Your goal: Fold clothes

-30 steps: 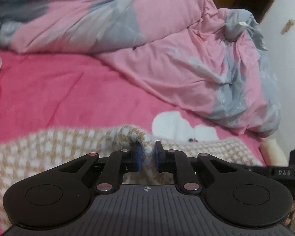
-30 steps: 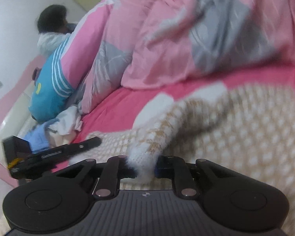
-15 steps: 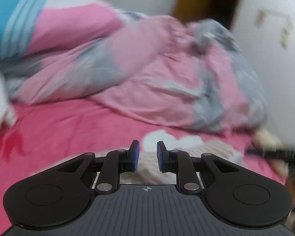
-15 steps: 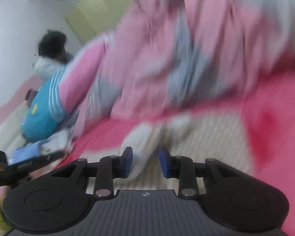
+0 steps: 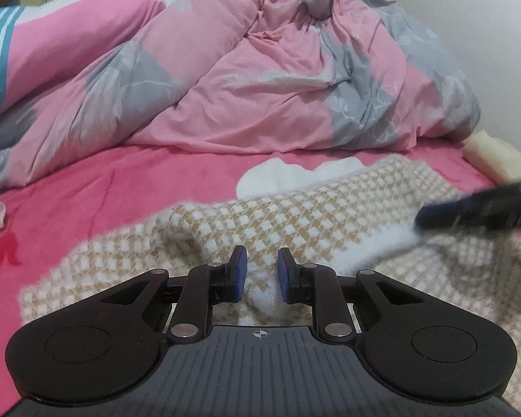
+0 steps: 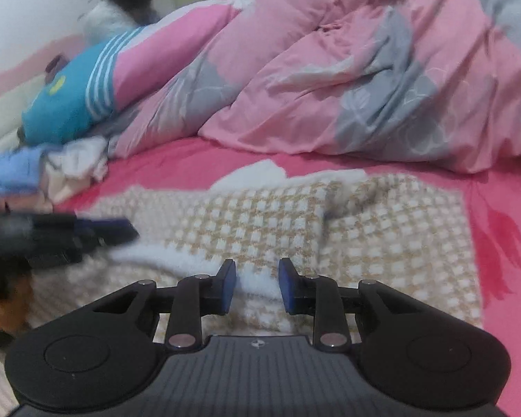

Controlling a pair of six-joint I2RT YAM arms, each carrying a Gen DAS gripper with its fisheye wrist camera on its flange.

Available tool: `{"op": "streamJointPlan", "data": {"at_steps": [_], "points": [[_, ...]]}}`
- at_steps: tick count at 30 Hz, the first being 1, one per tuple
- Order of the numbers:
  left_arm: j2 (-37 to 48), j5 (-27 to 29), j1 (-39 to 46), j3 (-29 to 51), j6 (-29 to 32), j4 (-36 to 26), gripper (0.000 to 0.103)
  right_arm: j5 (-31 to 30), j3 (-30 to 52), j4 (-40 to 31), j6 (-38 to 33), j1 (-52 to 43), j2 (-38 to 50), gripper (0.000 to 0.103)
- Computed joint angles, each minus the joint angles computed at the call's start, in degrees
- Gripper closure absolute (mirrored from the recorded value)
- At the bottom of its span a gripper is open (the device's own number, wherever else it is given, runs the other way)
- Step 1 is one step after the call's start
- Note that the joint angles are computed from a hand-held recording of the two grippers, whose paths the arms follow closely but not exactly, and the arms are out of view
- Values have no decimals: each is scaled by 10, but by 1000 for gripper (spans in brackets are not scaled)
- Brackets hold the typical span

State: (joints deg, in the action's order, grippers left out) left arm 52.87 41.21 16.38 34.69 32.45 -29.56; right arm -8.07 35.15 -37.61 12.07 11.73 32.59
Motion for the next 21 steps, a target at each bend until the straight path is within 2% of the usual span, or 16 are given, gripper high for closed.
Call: {"op": "streamJointPlan", "data": {"at_steps": [6,10,13,15,17,21], "points": [[-29,-8,-3,-27,3,24,83,49,60,79,-2,15,58,74],[-44,-11,-4,-44,7,42,83,91,12,135,-7,-2,152,77],[-41,-11,-5,-44,6,46,83,54,-23,150,8,-39,146,76],[-38,-9,-3,-44,6,48,83,79,11,112,17,-31,136,79],[-35,0,3,-47,5,52,83,107,30,107,12,-6,113,79],[-34,8,7,-51,2,58,83,94,32,144,24,25,120,79]]}}
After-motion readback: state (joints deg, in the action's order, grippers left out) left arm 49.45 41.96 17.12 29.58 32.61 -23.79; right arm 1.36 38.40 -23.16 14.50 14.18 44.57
